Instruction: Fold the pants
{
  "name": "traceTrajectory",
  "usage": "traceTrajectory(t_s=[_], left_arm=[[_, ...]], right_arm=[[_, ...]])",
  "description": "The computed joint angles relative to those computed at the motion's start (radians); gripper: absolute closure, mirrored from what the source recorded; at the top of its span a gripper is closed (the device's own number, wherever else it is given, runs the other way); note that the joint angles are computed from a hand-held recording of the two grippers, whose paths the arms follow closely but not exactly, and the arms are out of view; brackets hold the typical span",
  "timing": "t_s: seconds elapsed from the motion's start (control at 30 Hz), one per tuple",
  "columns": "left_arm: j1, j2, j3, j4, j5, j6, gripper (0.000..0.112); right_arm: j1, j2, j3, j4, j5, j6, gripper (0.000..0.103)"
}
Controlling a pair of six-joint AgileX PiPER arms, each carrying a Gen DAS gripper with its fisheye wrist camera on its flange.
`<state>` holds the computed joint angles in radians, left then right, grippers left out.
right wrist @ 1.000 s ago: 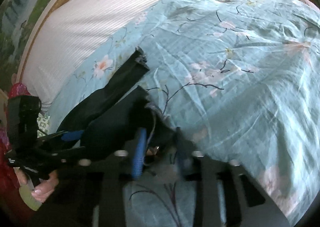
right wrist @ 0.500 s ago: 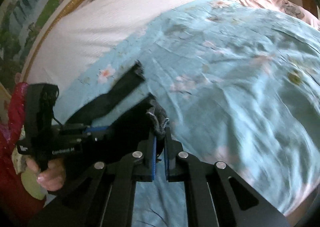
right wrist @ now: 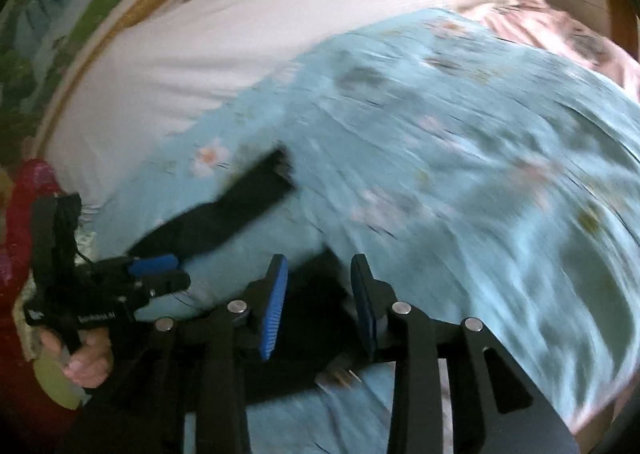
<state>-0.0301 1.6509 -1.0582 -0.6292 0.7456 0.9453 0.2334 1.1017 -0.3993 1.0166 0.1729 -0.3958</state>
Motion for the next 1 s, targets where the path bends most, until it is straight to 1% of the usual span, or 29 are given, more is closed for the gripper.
traceTrajectory(t_s=[0.03,0.07,0.1,0.17,0.2,0.3,0.4,0.43,0.47,0.53,0.57,0.63,0.67,0.7,0.73,0.8,0.9,0.93,0.97,1.0], left_arm=[[0.041,0.004,-0.013,0.008,0.015,0.023,0.05],[0.078,0.009,-0.026,0.018,0.029,0.044,0.041],[0.108,0.016,-0.036,0.025,0.032,0.057,0.038],[0.171,0.037,-0.064,0.041,0.028,0.074,0.038],[0.193,0.058,-0.09,0.055,0.032,0.064,0.038],[0.248,0.125,-0.174,0.094,0.047,0.035,0.037],[0.285,0.21,-0.283,0.13,0.07,0.002,0.033],[0.289,0.234,-0.312,0.143,0.065,-0.016,0.033],[0.295,0.263,-0.348,0.16,0.064,-0.033,0.033],[0.294,0.318,-0.422,0.196,0.081,-0.074,0.033],[0.294,0.354,-0.472,0.215,0.097,-0.097,0.033],[0.295,0.439,-0.59,0.247,0.156,-0.131,0.033],[0.291,0.47,-0.631,0.272,0.168,-0.149,0.033],[0.284,0.495,-0.666,0.299,0.172,-0.162,0.033],[0.28,0.505,-0.677,0.313,0.169,-0.162,0.032],[0.273,0.567,-0.764,0.335,0.227,-0.158,0.031],[0.259,0.628,-0.842,0.35,0.315,-0.161,0.032],[0.252,0.628,-0.826,0.351,0.308,-0.138,0.033],[0.247,0.618,-0.8,0.353,0.287,-0.122,0.037],[0.237,0.592,-0.74,0.355,0.232,-0.092,0.044]], right_arm=[[-0.006,0.061,-0.055,0.06,0.022,-0.083,0.067],[0.005,0.093,-0.083,0.095,0.026,-0.125,0.067],[0.005,0.153,-0.139,0.093,0.045,-0.144,0.067],[0.005,0.246,-0.228,0.068,0.082,-0.146,0.066],[-0.008,0.297,-0.274,0.091,0.107,-0.191,0.066],[-0.055,0.444,-0.414,0.098,0.195,-0.256,0.06],[-0.088,0.57,-0.549,0.028,0.256,-0.217,0.058],[-0.096,0.59,-0.579,-0.004,0.274,-0.189,0.057],[-0.109,0.637,-0.636,-0.054,0.292,-0.148,0.057],[-0.121,0.684,-0.697,-0.111,0.313,-0.105,0.054],[-0.13,0.718,-0.737,-0.133,0.331,-0.095,0.053],[-0.142,0.783,-0.814,-0.152,0.375,-0.093,0.053],[-0.141,0.812,-0.854,-0.184,0.394,-0.075,0.053],[-0.131,0.837,-0.892,-0.248,0.403,-0.034,0.053],[-0.122,0.856,-0.92,-0.291,0.408,-0.007,0.053],[-0.119,0.895,-0.967,-0.282,0.442,-0.059,0.053],[-0.119,0.948,-1.028,-0.26,0.506,-0.094,0.053],[-0.113,0.958,-1.044,-0.277,0.512,-0.087,0.053],[-0.106,0.964,-1.055,-0.293,0.512,-0.087,0.053],[-0.104,0.967,-1.058,-0.28,0.513,-0.118,0.053]])
